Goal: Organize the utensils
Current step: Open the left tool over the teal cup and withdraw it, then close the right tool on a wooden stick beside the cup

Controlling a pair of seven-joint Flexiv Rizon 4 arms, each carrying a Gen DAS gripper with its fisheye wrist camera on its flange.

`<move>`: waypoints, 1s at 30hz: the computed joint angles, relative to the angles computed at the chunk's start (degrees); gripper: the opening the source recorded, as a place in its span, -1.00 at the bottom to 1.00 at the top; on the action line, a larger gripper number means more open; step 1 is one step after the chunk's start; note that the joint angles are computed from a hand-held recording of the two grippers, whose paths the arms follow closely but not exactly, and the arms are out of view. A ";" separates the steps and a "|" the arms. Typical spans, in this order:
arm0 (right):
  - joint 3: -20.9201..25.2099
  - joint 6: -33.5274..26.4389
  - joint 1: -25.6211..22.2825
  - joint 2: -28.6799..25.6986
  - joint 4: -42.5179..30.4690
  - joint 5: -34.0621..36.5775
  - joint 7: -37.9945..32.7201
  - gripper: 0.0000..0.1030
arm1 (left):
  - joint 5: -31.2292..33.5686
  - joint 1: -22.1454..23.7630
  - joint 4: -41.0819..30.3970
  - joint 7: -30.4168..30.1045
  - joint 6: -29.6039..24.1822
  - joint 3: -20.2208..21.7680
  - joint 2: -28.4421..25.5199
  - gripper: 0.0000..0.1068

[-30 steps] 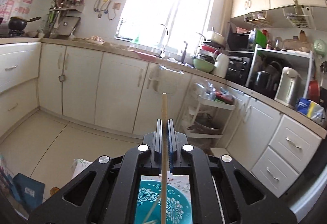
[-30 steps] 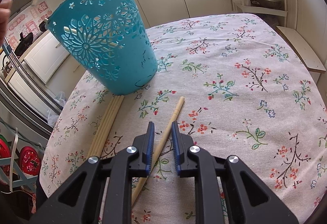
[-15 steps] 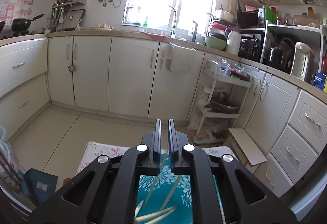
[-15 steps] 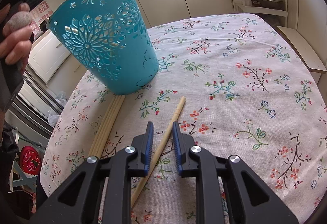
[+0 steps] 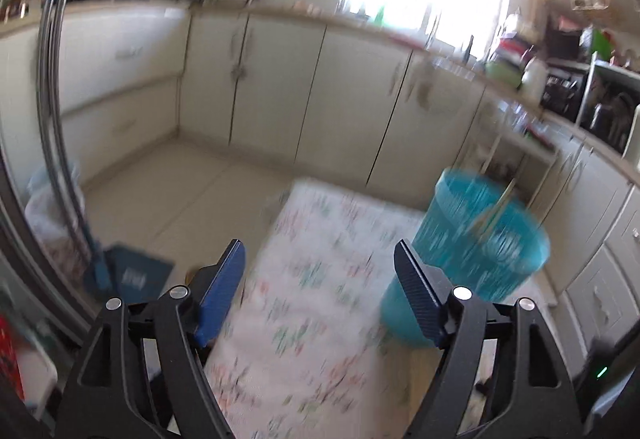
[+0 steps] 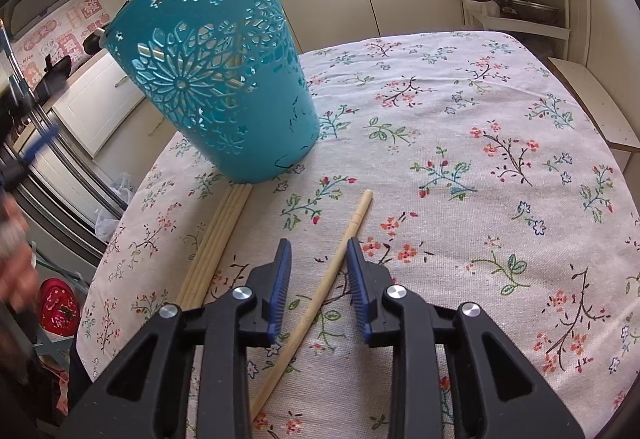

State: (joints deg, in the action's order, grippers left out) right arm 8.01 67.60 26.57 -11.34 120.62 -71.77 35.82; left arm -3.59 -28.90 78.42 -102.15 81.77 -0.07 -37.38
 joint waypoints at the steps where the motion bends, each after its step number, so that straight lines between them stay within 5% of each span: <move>1: 0.43 -1.26 0.29 -0.10 -0.29 1.66 -1.38 -0.53 | -0.39 0.78 0.91 0.96 -1.77 -1.04 -0.04 0.37; 6: 1.60 -2.79 1.07 -0.40 -1.17 7.84 -10.80 -0.81 | -1.03 1.97 0.36 5.25 -7.72 -3.97 -2.46 0.37; 11: 3.24 -3.96 2.12 0.85 -0.75 17.99 -20.42 -0.81 | -2.24 2.62 0.73 7.67 -11.16 -5.29 -3.37 0.49; 17: 2.36 -6.93 3.88 0.47 -1.81 18.60 -19.61 -0.79 | -3.56 2.94 0.25 8.46 -10.73 -5.95 -4.05 0.52; 24: 3.20 -5.74 4.08 0.19 -2.59 24.15 -27.04 -0.83 | -3.99 2.60 -1.79 8.13 -12.74 -5.50 -4.94 0.53; 30: 2.13 -5.39 5.15 0.36 -2.00 20.98 -23.28 -0.87 | -3.34 2.12 -2.93 7.49 -14.10 -4.84 -5.34 0.54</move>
State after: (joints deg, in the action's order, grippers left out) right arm 10.14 62.21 31.72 -10.99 118.62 -50.80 12.54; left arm -6.94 -26.78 75.49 -94.66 67.68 -4.91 -42.73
